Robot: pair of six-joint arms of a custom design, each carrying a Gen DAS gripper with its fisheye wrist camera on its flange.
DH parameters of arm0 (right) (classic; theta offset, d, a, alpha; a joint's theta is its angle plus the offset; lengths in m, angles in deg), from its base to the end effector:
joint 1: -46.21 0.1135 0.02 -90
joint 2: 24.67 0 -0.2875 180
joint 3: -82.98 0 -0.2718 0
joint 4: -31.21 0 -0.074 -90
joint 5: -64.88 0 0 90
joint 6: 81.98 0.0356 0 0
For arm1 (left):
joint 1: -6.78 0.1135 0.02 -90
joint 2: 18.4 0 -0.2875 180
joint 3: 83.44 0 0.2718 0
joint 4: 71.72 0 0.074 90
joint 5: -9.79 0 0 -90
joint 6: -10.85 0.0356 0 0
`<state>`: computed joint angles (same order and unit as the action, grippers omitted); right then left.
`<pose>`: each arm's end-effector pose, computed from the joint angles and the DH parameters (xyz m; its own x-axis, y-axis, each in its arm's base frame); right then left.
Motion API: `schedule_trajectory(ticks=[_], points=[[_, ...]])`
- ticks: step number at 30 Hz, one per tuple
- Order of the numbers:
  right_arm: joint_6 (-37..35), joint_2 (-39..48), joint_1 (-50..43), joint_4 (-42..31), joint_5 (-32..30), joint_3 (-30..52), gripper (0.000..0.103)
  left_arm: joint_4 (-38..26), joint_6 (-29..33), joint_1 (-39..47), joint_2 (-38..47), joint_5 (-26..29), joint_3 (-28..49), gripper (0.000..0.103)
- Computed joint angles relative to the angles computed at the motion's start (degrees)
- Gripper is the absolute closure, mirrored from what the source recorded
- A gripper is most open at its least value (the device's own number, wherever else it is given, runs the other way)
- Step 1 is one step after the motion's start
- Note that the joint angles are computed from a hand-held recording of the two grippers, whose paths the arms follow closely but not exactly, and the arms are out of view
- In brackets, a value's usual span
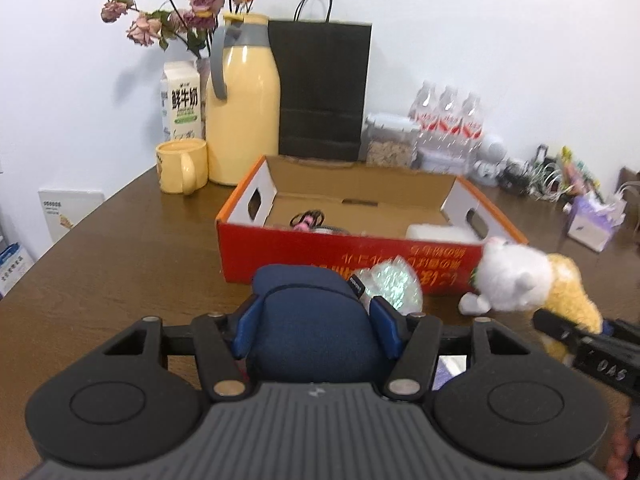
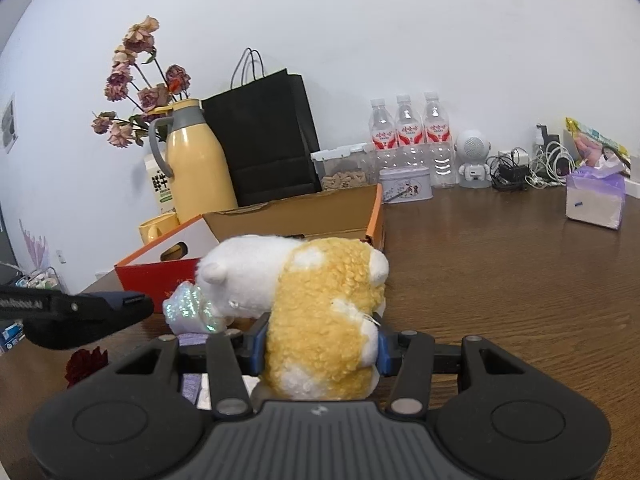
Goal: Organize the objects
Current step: 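Carry the blue case and plush toy into the cardboard box and open both tools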
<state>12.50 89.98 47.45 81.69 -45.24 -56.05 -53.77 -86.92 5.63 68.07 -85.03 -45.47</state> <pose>0.3147 0.0191 0.0716 -0.4189 0.0643 -0.9057 -0.3046 0.9297 0.2069 0.2767 -0.0026 0.1412 -0.4964 -0.1248 -0.8591 -0.1206 0.9899 -0.0741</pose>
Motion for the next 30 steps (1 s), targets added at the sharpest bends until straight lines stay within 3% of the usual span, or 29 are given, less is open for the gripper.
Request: schedule_trajectory(ticks=[6,13,21,30], points=[[1.1,-2.6,1.7,-2.7,0.4,0.7,0.055,2.1,1.0,3.9,-3.4,6.0,-0.2,0.043],[-0.5,-8.2,7.3,-11.0,5.2,6.8,0.055,6.5,1.0,6.4,1.2,11.7,5.6,0.043],[-1.7,-0.8,12.7,-26.4,12.4,27.6,0.055,7.5,0.7,7.2,14.4,13.7,20.0,0.043],[-1.2,14.6,12.8,-45.0,18.7,55.0,0.055,-0.9,0.2,6.7,28.7,11.3,38.0,0.043]])
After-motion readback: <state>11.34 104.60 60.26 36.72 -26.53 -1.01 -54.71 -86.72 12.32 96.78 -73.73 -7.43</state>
